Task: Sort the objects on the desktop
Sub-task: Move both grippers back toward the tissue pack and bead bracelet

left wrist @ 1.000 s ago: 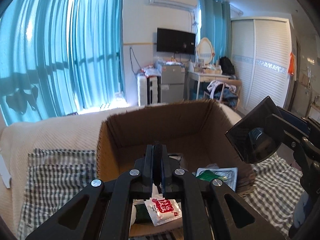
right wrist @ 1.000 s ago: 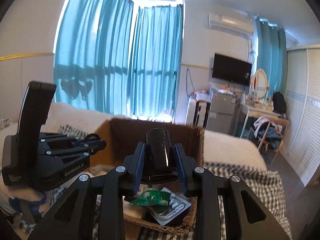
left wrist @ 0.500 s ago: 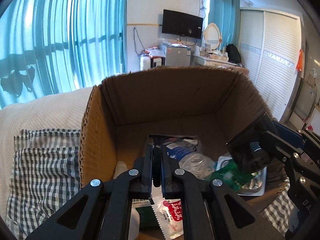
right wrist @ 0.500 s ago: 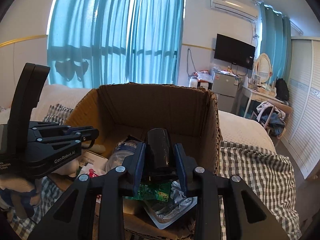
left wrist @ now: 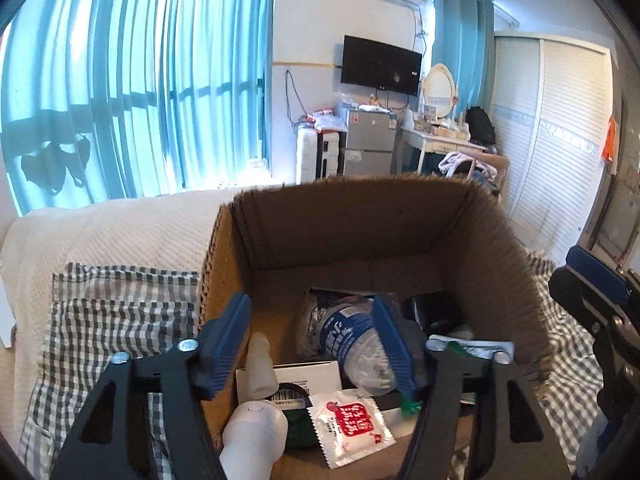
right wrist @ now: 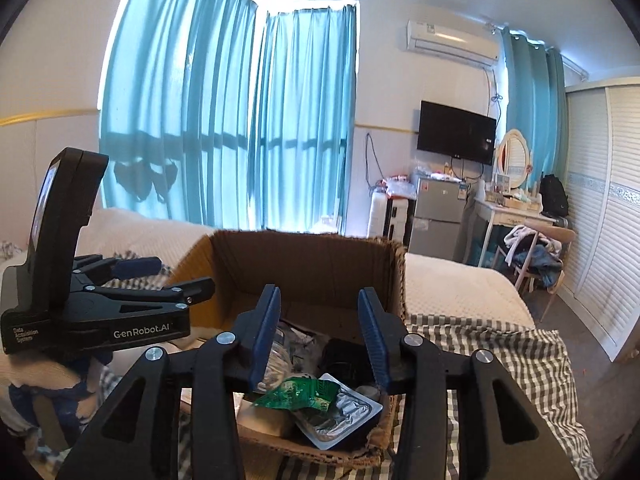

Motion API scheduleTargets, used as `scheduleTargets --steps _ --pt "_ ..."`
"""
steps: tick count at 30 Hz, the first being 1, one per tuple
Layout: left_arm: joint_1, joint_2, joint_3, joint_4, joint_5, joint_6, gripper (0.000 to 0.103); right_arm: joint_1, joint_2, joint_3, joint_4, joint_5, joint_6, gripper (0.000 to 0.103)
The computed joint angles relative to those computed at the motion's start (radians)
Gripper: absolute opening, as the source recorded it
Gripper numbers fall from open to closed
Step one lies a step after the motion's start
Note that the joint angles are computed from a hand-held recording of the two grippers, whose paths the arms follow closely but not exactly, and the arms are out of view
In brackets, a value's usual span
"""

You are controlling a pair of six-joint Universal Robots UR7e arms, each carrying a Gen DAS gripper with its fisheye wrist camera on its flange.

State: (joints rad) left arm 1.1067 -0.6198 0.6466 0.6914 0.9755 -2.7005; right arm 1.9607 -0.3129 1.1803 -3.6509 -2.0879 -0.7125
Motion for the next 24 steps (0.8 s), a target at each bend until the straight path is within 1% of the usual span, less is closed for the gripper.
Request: scheduleTargets --steps 1,2,4,6,8,9,10,11,12,14,15,16,17,21,24 --pt "-0.005 -0.006 0.004 -0.004 -0.002 0.001 0.078 0.007 -0.013 0.021 -0.012 0.004 0.004 0.045" --pt "-0.015 -0.034 0.043 -0.033 -0.006 0.004 0.085 0.011 -0.019 0.029 -0.018 0.004 0.005 0.047" --pt "-0.027 -0.059 0.071 -0.060 -0.010 0.011 0.090 0.024 -0.041 0.062 -0.040 0.006 0.009 0.049" --pt "-0.042 -0.098 0.117 -0.089 -0.013 0.016 0.092 0.035 -0.056 0.081 -0.044 0.007 0.014 0.052" --pt "-0.052 -0.123 0.148 -0.113 -0.018 0.024 0.099 0.048 -0.074 0.110 -0.057 0.008 0.014 0.053" --pt "-0.060 -0.151 0.185 -0.145 -0.023 0.029 0.101 0.057 -0.084 0.127 -0.071 0.008 0.011 0.053" --pt "-0.064 -0.162 0.200 -0.160 -0.024 0.029 0.103 0.061 -0.089 0.137 -0.077 0.009 0.009 0.056" --pt "-0.068 -0.177 0.217 -0.174 -0.025 0.028 0.103 0.069 -0.097 0.150 -0.088 0.011 0.007 0.061" --pt "-0.074 -0.192 0.230 -0.180 -0.030 0.017 0.103 0.073 -0.101 0.158 -0.096 0.014 0.007 0.064" --pt "-0.079 -0.195 0.220 -0.159 -0.038 0.000 0.103 0.084 -0.116 0.188 -0.128 0.027 0.011 0.076" --pt "-0.083 -0.200 0.216 -0.146 -0.044 -0.010 0.103 0.088 -0.121 0.198 -0.135 0.029 0.014 0.080" --pt "-0.086 -0.209 0.221 -0.144 -0.049 -0.017 0.103 0.095 -0.130 0.215 -0.145 0.030 0.016 0.090" --pt "-0.089 -0.221 0.228 -0.144 -0.053 -0.026 0.103 0.098 -0.135 0.226 -0.153 0.029 0.016 0.096" --pt "-0.102 -0.275 0.272 -0.151 -0.065 -0.066 0.103 0.118 -0.162 0.289 -0.179 0.008 0.004 0.096" --pt "-0.111 -0.307 0.298 -0.132 -0.073 -0.079 0.103 0.126 -0.185 0.346 -0.185 0.001 0.027 0.098"
